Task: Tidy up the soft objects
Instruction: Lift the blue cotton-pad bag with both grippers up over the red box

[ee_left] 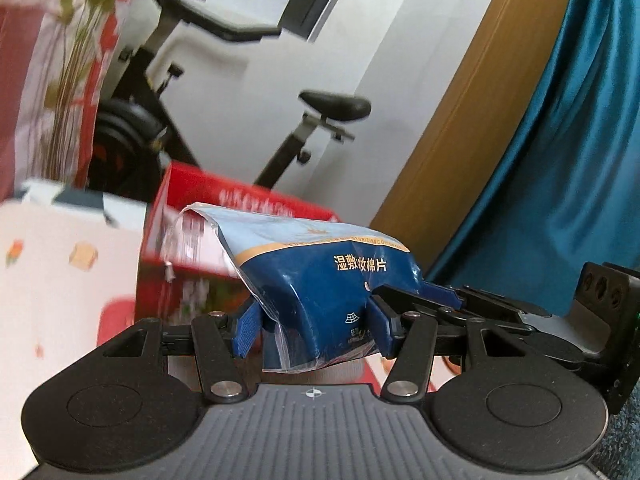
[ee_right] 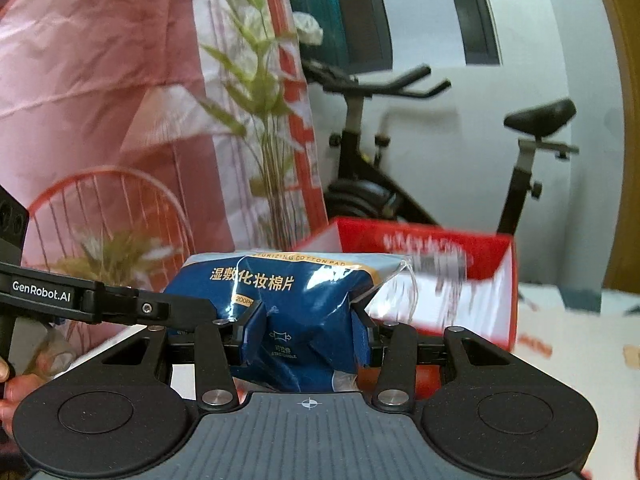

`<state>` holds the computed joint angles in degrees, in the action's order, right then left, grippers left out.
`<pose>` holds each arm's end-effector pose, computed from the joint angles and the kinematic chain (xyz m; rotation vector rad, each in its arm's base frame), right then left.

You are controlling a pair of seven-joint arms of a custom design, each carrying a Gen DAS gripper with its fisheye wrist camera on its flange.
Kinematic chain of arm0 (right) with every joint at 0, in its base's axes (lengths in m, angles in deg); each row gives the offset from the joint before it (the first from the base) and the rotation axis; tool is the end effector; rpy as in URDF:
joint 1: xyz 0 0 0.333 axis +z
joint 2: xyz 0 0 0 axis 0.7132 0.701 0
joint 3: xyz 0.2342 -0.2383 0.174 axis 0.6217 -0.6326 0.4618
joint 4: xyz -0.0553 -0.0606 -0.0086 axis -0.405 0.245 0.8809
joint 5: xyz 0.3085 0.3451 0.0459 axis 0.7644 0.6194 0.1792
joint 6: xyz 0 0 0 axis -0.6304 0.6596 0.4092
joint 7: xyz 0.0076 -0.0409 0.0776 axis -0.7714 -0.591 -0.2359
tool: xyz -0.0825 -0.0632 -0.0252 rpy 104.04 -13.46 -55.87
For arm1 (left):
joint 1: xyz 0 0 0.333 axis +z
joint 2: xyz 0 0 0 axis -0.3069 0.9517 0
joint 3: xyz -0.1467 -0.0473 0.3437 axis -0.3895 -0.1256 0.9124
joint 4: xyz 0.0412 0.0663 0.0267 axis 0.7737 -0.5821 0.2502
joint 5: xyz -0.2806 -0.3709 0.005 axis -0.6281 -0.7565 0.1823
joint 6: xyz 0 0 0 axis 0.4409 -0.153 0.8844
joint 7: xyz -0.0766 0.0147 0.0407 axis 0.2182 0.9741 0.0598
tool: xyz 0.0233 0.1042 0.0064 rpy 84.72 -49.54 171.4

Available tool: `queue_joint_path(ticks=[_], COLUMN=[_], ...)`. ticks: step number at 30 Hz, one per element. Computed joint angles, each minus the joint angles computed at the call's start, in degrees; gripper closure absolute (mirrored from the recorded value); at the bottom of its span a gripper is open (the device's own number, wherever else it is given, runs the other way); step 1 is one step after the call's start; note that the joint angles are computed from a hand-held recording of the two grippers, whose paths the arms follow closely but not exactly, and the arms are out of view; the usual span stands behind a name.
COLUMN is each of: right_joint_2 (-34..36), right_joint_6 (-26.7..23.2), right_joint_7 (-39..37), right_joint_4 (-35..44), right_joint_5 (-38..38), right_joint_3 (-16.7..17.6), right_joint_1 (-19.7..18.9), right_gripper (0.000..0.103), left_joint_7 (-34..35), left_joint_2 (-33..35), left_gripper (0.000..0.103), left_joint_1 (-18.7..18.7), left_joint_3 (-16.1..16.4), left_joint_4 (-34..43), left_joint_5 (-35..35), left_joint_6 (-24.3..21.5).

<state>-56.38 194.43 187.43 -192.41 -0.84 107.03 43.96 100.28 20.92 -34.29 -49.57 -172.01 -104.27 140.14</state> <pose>0.6078 0.3083 0.5952 -1.5725 1.1348 -0.5642 0.5952 -0.2602 0.6393 -1.5454 1.8901 -1.5198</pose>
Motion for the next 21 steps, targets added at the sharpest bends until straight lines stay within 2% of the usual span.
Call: queue_joint_path(ticks=[5,8,12,14,17,21], right_joint_2=[4.06,8.14,15.12,18.06,22.10,25.35], right_joint_6=[-1.04,-3.49,-8.81,-11.75,-17.25,-23.45], right_joint_7=[-6.71,-10.40,-15.96,-17.83,-20.11,-21.48], right_joint_4=[7.70,14.23,22.81,25.89,29.57,32.08], right_joint_5=[3.82,5.53,10.75,13.77,18.80,24.38], right_joint_3=[-7.53,-5.85,1.93,3.71,5.81,5.75], right_joint_1=[7.51,6.23,0.62,-0.26,-1.14,-0.41], right_gripper=[0.061,0.061,0.061,0.061,0.061,0.062], left_joint_7=[-0.68,-4.69,-14.09,-18.64,-24.85,-30.52], left_joint_2=[5.87,10.27,16.11,18.95,23.04,26.27], left_gripper=[0.045,0.045,0.045,0.045,0.045,0.045], left_joint_1=[1.70,3.18,3.81,3.81,3.97,3.98], left_joint_3=[-0.41,-0.98,-0.25,0.33,0.82,1.12], left_joint_4=[8.32,14.16,21.15,24.32,28.66,31.95], left_joint_5=[1.37,6.35,17.07,21.84,27.46,33.79], left_joint_6=[-0.16,-1.53,-5.64,-8.94,-14.30,-20.16])
